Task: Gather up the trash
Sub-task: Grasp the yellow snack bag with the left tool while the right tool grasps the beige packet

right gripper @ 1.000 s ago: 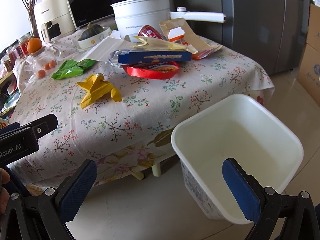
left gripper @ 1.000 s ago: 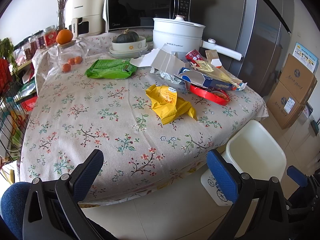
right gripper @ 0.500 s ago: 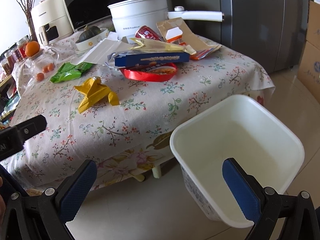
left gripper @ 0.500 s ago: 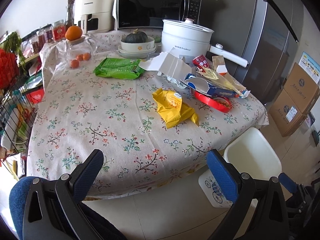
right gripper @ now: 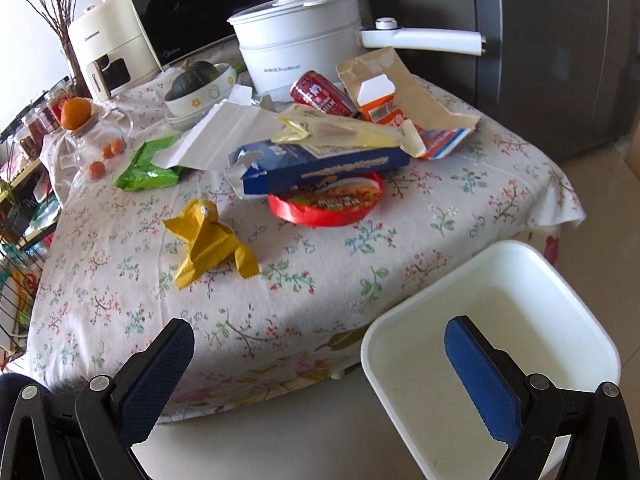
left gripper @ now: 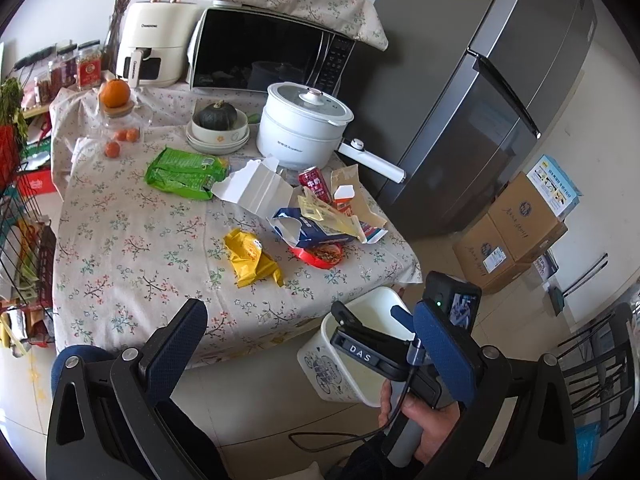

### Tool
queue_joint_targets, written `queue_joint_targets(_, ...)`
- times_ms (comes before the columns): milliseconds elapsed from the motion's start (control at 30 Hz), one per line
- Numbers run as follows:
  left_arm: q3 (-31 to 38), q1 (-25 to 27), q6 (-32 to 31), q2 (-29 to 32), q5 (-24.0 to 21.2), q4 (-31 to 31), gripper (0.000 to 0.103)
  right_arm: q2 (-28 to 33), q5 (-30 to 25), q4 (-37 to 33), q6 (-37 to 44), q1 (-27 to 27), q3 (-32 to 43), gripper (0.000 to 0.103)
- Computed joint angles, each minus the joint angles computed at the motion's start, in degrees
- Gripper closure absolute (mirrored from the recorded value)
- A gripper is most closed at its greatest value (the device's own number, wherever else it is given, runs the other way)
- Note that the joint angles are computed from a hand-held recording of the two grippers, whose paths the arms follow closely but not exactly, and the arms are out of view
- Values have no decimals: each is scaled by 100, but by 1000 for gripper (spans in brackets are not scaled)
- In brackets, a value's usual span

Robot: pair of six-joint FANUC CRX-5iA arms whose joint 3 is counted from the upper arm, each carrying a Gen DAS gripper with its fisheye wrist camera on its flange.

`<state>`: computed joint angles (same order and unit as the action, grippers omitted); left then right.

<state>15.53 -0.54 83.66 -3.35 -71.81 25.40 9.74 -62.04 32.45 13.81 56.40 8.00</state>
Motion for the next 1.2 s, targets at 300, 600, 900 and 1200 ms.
queue_joint_targets(300, 44, -22, 183, 201, 89, -75, 0, 854, -158, -151, 1129, -651, 1290, 0)
queue_joint_targets(600, 747, -367, 423, 1016, 903, -1353, 0, 1476, 110, -92, 1820, -1044, 1856, 0)
queue_joint_targets(900, 1823, -101, 829, 2774, 517, -1312, 11, 939, 1328, 241, 1385, -1471, 698, 0)
queue_joint_targets(1200, 1065, -155, 461, 2916, 859, -670, 15, 516, 2069, -2015, 1685, -1961, 479, 0)
